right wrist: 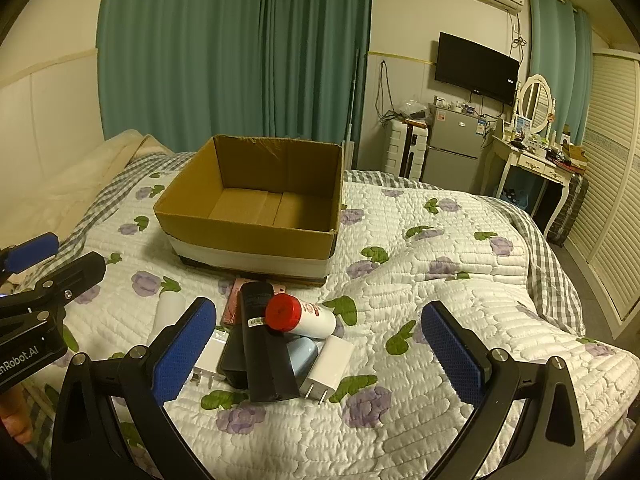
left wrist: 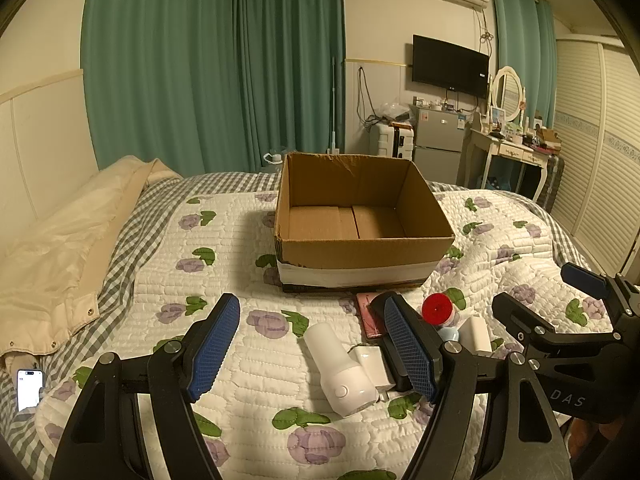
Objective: Organize rigid objects
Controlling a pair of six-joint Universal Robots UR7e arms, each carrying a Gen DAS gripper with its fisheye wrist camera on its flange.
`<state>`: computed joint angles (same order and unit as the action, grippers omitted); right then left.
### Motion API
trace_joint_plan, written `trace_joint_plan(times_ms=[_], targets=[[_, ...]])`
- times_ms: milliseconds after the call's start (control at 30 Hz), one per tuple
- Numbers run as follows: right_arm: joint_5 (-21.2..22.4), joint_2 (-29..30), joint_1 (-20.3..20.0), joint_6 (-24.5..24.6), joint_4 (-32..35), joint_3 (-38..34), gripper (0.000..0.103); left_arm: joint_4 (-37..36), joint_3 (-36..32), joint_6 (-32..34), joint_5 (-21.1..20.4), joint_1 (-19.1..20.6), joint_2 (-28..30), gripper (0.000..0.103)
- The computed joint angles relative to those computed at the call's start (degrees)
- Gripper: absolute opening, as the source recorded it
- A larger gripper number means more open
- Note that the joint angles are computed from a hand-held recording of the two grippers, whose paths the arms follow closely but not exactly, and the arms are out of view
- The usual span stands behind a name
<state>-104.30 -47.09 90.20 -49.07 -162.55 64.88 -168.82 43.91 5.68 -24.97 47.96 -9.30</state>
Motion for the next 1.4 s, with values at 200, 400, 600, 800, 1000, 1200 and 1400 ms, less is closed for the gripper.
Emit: trace_joint_plan(times_ms=[200,400,600,800,1000,1200,1400], targets=[[0.0,0.0,0.0,0.0,0.2,-0.1,0.103,0.4,0.3,-0.5,0.0,0.0,-0.2,0.078],[0.0,-0.1,0.0,-0.1,0.3,-0.1,0.103,0.1,0.9,-0.3,0.0,-0.2,-0.6,0.078],[-1.9,0.8,-0.1,0.0,2.1,-1.7,0.103,8.2,-3.2,-5.1,0.3,1.1,1.0,0.078],[-4.0,2.3,-0.6,0.8,4.6,-4.0,0.103,30.8,-11.3,-19.9,-2.8,4.6,4.4,0.075],[-5.4,3.8,-1.0,1.4,7.6,-6.1,0.103,43.3,-20.1,-25.2,-6.3,6.4,8.9,0.075],[-5.7,4.9,-0.9,0.3,9.6,-6.8,0.103,41.1,-15.5,-23.5,-10.1,6.6,6.4,0.043],[-5.8,6.2,-0.4,-1.0,15.3,-8.5,0.093,34.8,-9.3,-20.5,-7.3,5.4,2.7,0.038]])
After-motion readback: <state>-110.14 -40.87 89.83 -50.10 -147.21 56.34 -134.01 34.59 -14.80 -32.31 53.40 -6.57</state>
